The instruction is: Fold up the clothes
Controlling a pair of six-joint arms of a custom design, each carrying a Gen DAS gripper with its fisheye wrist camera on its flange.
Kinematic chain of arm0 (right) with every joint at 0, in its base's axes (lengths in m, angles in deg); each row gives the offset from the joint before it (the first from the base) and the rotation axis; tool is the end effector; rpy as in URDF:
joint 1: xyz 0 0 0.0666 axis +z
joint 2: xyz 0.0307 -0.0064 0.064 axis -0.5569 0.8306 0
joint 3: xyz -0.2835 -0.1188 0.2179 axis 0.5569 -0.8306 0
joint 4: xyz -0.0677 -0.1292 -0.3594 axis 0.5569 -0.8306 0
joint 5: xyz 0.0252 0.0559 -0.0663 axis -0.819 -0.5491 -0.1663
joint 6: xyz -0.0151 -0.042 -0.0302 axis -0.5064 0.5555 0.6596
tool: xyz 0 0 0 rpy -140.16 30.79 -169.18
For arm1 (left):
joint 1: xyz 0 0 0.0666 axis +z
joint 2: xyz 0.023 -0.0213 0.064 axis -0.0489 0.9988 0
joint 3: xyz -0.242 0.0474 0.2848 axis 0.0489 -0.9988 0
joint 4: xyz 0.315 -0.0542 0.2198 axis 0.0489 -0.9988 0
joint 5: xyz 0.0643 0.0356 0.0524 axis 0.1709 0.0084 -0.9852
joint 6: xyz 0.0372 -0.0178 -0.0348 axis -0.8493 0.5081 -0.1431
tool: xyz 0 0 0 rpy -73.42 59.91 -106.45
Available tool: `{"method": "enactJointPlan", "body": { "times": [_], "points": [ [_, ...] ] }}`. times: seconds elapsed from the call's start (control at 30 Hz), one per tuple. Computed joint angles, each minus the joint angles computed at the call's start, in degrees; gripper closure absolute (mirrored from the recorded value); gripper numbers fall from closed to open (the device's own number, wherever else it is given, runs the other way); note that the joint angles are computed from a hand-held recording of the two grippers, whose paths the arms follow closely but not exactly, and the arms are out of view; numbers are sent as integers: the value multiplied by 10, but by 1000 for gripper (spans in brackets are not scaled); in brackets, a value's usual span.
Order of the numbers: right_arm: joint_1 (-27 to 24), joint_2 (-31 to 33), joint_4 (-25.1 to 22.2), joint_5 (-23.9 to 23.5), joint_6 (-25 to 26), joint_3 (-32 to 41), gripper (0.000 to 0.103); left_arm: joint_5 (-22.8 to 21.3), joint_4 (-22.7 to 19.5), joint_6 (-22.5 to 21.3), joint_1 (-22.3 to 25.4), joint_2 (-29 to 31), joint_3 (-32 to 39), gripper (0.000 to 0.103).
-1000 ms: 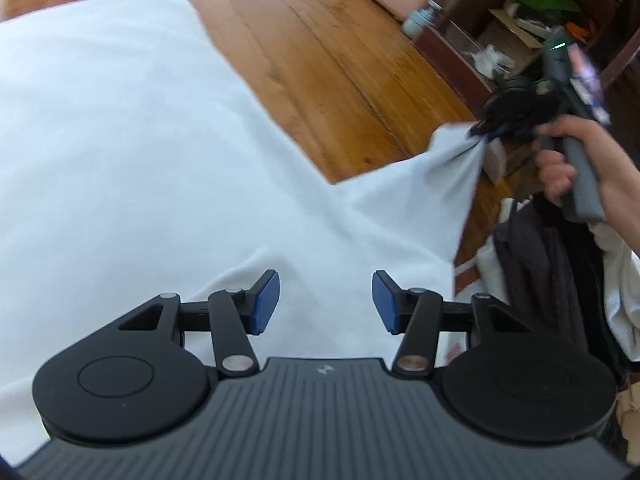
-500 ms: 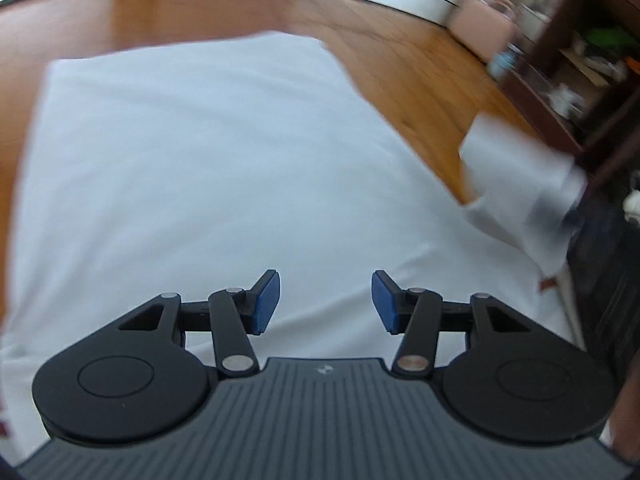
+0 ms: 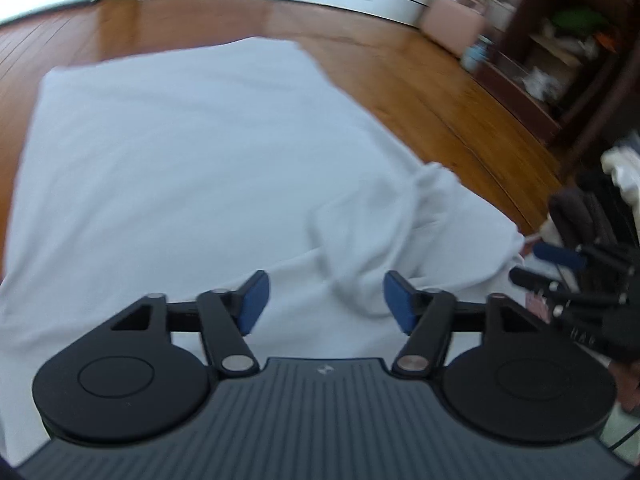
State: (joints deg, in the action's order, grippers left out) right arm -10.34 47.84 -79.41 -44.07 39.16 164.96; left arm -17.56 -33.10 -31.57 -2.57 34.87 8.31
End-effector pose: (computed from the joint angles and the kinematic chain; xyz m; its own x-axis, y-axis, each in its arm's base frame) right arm 0.4044 0.1727 0.4758 -0.5594 -0.4137 -0.7183 -0.4446 0.8811 -0.1613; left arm 0.4355 -0.0083 0.4754 -0.7716 -0.0522 -0.6340 0.1320 0.9618 -0.2399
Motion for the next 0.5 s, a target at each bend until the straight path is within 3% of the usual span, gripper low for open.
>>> {"method": "enactJointPlan", "body": {
  "times": [0.1, 0.2, 0.23, 0.27, 0.3, 0.33, 0.4, 0.5],
  "points": [
    [-25, 4, -11, 0, 17, -4, 59, -41, 6, -36, -36, 40, 28, 31],
    [-27, 14, -11, 18, 9, -11, 57, -40, 4, -46, -49, 84, 58, 31],
    [-29, 17, -7, 25, -2, -13, 53, -37, 2, -47, -50, 97, 69, 39],
    [-31, 20, -4, 31, -12, -15, 47, -44, -10, -50, -55, 111, 82, 77],
    [-34, 23, 0, 37, -22, -17, 46, -53, -20, -55, -59, 121, 93, 101],
    [-37, 28, 1, 39, -34, -17, 46, -69, -20, -64, -62, 118, 90, 98],
    [-54, 48, -6, 10, -65, -3, 46, -83, 24, -72, -66, 85, 64, 98],
    [-66, 53, 1, 3, -96, -3, 49, -121, 94, -86, -63, 14, 20, 98]
  ]
}}
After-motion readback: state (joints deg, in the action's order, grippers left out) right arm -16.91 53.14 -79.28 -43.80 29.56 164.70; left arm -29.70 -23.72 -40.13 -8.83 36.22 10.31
